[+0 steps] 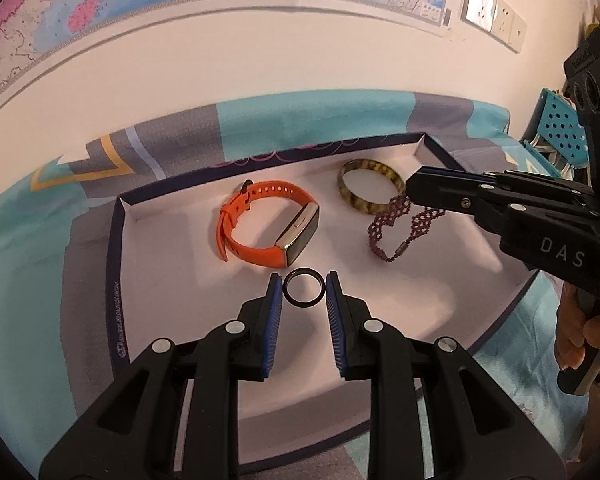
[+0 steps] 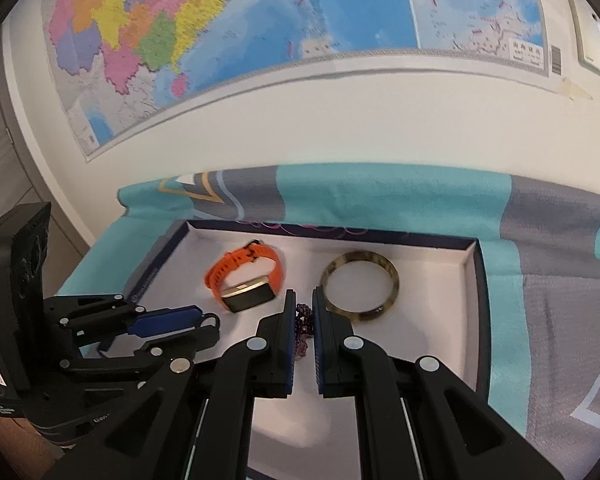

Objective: Organize jewelry
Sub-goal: 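Carry the ring and bracelet into the navy box and open both grippers, then withdraw both grippers from the box toward the remaining jewelry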

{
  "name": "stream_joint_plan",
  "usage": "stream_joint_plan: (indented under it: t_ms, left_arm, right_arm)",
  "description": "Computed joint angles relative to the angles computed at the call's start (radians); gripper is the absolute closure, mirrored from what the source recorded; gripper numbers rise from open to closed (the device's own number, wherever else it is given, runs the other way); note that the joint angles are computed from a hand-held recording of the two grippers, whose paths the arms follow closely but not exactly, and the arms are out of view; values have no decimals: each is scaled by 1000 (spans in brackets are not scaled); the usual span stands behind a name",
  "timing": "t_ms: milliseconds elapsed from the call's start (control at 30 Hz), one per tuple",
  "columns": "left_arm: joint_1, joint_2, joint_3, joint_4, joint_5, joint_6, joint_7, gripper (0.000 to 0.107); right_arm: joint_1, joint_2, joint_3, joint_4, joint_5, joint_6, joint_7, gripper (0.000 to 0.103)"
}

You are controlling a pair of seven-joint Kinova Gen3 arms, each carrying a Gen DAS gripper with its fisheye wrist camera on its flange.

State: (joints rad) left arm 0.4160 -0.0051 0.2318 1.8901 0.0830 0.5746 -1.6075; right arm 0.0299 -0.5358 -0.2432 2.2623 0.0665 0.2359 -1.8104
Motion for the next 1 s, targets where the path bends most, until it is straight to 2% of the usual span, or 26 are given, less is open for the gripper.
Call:
stream_joint_plan:
  t_ms: [267, 533, 567, 600, 700, 767, 867, 900, 933, 1000]
  left_arm:
    - [8, 35, 0, -14, -42, 16, 42, 85]
    - [21, 47, 1, -24, -75, 11, 74, 84]
    - [20, 46, 0, -21, -72, 8, 75, 82]
    - [15, 41, -2, -16, -52, 2, 61, 72]
    - [17, 21, 0, 1, -62, -22, 61, 67]
    - [14, -1, -1, 12, -41, -28, 41, 65]
    - [15, -35, 8, 30, -60, -42, 55, 60]
    - [15, -49, 9, 38, -60, -48, 54, 59]
    - [16, -69, 9, 49, -52, -53, 47, 58]
    - [12, -101, 21, 68, -70, -62, 68, 56]
  right_arm:
    - [27, 29, 10, -1, -1, 6, -14, 96]
    - [74, 27, -31, 3, 20, 14, -41, 92]
    - [77, 24, -33, 5, 22, 14, -44, 89]
    - [75, 18, -33, 10, 24, 14, -45, 85]
    - [77, -5, -39, 24, 30, 13, -45, 83]
    - [82, -28, -49, 38, 33, 11, -45, 75]
    - [110, -73, -88, 61, 41, 7, -47, 55]
    - [142, -91, -119, 66, 43, 10, -56, 40]
    - [181, -112, -153, 73, 46, 9, -67, 29]
    - [211, -157, -184, 96, 49, 3, -72, 21]
